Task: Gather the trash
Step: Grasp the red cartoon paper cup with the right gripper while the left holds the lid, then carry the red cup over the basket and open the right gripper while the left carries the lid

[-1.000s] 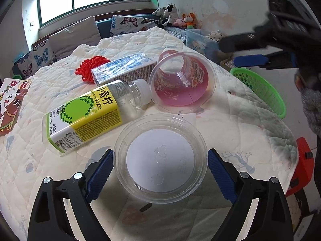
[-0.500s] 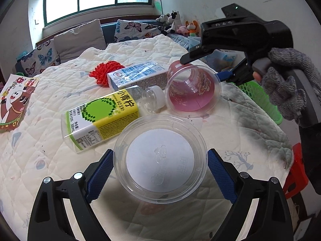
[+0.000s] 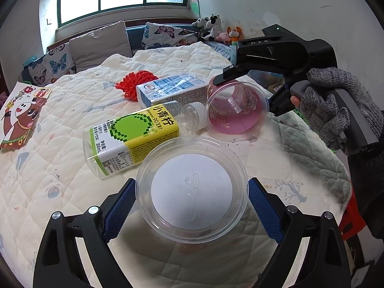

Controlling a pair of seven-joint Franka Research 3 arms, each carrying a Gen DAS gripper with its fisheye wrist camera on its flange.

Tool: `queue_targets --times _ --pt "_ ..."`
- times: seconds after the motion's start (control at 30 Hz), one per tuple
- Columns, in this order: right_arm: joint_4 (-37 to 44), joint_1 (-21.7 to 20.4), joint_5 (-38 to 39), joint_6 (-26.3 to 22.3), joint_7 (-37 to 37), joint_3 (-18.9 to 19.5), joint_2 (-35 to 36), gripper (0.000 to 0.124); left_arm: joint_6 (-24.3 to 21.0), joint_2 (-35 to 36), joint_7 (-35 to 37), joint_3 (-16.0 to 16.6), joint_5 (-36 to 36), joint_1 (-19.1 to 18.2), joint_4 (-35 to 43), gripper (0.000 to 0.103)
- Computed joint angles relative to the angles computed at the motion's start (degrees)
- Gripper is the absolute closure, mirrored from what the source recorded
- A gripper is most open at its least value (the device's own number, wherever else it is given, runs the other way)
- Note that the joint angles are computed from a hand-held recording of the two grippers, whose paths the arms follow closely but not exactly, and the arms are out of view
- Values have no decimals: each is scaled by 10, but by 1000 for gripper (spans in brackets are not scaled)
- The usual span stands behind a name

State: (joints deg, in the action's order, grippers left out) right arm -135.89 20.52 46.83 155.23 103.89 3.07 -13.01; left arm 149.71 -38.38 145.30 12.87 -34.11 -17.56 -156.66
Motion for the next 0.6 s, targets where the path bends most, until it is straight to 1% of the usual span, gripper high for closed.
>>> queue_targets --times 0.07,0.1,0.23,0.4,0.5,0.6 --pt "-7 3 3 8 -7 1 -9 49 0 0 -1 -1 0 1 1 14" --pt "-15 2 -8 17 -3 6 -18 49 0 0 -1 0 0 1 2 14" --pt "-43 -11 -89 43 40 29 -54 49 -4 -3 -2 0 -2 1 4 14" --pt "-86 -11 -139 68 70 36 -111 49 -11 -11 -9 -7 -3 -2 4 14" --pt "-112 -13 -157 76 87 35 -146 49 -13 -18 -13 -14 -2 -11 5 14" --pt "-144 -24 -176 81 108 37 -189 50 -15 -23 -18 -18 -4 -22 6 14"
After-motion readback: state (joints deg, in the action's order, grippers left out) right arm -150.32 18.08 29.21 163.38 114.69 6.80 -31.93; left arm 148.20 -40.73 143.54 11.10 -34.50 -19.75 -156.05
